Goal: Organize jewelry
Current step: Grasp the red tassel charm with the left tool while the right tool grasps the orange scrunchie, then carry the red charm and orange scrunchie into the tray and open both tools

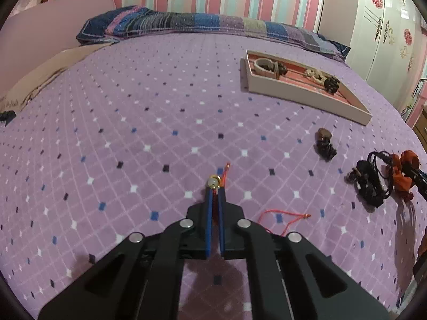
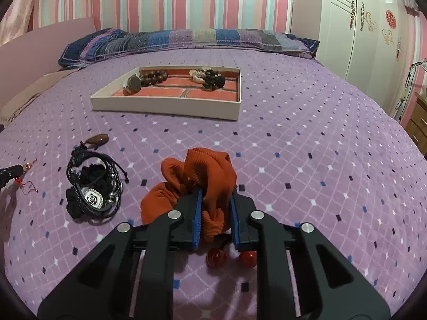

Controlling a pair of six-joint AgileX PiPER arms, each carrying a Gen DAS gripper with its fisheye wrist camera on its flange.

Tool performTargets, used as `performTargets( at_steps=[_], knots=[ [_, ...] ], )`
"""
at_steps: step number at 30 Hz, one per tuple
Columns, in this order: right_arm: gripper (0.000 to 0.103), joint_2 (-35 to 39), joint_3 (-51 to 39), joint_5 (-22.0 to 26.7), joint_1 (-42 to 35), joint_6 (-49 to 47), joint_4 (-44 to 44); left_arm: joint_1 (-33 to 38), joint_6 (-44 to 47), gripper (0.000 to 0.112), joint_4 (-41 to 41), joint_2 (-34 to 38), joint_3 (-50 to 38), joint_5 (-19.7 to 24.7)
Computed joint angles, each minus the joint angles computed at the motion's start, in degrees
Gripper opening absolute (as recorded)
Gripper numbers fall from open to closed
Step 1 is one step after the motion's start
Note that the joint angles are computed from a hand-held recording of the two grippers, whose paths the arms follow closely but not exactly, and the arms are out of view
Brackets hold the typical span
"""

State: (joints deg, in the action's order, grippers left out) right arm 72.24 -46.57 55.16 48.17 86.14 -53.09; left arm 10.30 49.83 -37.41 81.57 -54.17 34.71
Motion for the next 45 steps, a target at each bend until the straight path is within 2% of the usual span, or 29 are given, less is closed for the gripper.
performTargets(
  at_steps=[9,17,24,32,38,45],
  knots=[
    [0.017,-1.78,-1.48,-0.25,-1.34,-2.20,-0.04,-0.39,0.46,0.004,-1.50,-1.94,-2.74,1.97],
    [0.017,-2.64,-3.35,-3.21,-6.21,-5.93,0.75,-2.70,-1.08,0.004,-1.27,-1.93,-7.31,2.21],
    [0.017,-1.43,-6.50,-7.51,-12.56,-11.53,2.44,-6.57,-5.06,0.004,-0.01,1.07,-15.17,2.29],
    [0.017,3.75,-14.07,-13.10,-21.34,-20.69,7.06,-13.22,-13.55,0.004,5.76,9.36,-29.81,2.65],
    [0.017,11.04,-22.55,-16.29,-27.42,-27.77,11.42,-17.58,-20.46,0.004,11.26,17.28,-41.88,4.27],
    [0.017,21.53,-34.05,-17.75,-32.81,-35.87,17.25,-22.17,-28.94,0.004,17.69,32.52,-63.47,11.67]
  ],
)
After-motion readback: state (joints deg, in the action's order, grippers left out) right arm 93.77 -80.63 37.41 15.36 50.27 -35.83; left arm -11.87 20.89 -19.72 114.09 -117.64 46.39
